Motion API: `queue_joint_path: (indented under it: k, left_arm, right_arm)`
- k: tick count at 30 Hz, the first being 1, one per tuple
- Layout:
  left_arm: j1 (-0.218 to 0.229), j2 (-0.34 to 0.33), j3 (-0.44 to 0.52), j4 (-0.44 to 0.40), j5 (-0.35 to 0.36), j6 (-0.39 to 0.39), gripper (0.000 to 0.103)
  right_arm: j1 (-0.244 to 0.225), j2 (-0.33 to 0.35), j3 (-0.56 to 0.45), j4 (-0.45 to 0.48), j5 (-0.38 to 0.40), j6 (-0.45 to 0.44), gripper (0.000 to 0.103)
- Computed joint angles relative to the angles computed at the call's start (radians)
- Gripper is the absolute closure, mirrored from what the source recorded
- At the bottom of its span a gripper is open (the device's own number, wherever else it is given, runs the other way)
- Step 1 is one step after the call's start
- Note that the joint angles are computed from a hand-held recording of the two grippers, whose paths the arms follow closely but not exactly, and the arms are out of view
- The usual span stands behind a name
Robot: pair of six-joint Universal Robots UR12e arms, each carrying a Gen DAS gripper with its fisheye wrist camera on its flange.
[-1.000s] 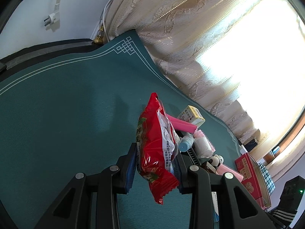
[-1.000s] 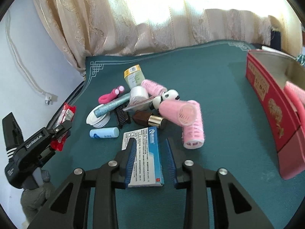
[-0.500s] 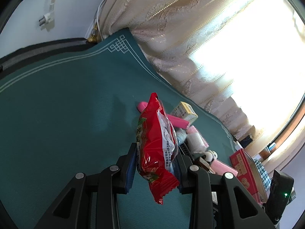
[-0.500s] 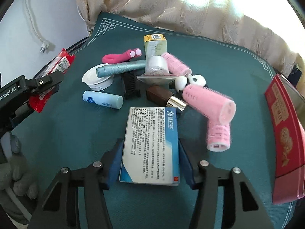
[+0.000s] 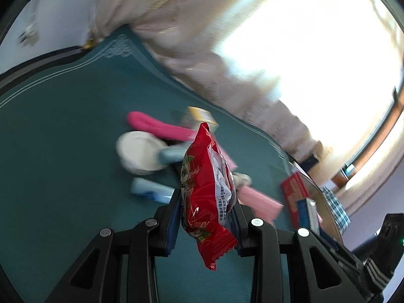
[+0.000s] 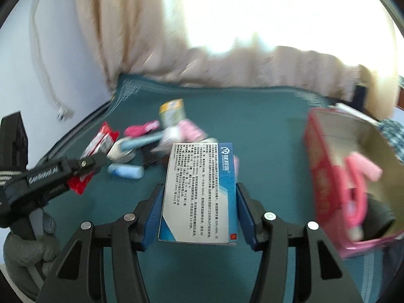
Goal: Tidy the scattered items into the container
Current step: 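Carry the medicine box into the red tin with the right tool while the left tool lifts the bag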
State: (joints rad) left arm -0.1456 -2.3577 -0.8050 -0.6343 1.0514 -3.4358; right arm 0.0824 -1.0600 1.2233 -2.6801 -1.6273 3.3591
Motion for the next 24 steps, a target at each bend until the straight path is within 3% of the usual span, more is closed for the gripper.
queue_joint_path:
  k: [4,10,18,21,24]
  left_arm:
    - [-0.028,-0.02,0.059,-0.04,-0.042,0.058,0.068]
    - [-0.077,-0.068,0.178,-0.133,-0.122,0.167,0.068]
    - [-0.132,-0.124,0.308,-0.272,-0.179,0.306,0.068]
    - [-0.144,-0.148,0.355,-0.314,-0.178,0.328,0.068]
    - [-0.152,-0.18,0.419,-0.366,-0.177,0.343,0.068]
  right_arm:
    - [-0.027,-0.048,0.07,-0.069,-0.097,0.058,0.045]
    - [-0.072,-0.092,0.126,-0.087,-0.217,0.13,0.045]
    - [-0.12,-0.115,0.17,-0.103,-0.263,0.213,0.044]
    - [-0.136,-0.109,0.18,-0.142,-0.237,0.253,0.043]
    - [-0.141,-0.11,0.202,-0.195,-0.244,0.28,0.031]
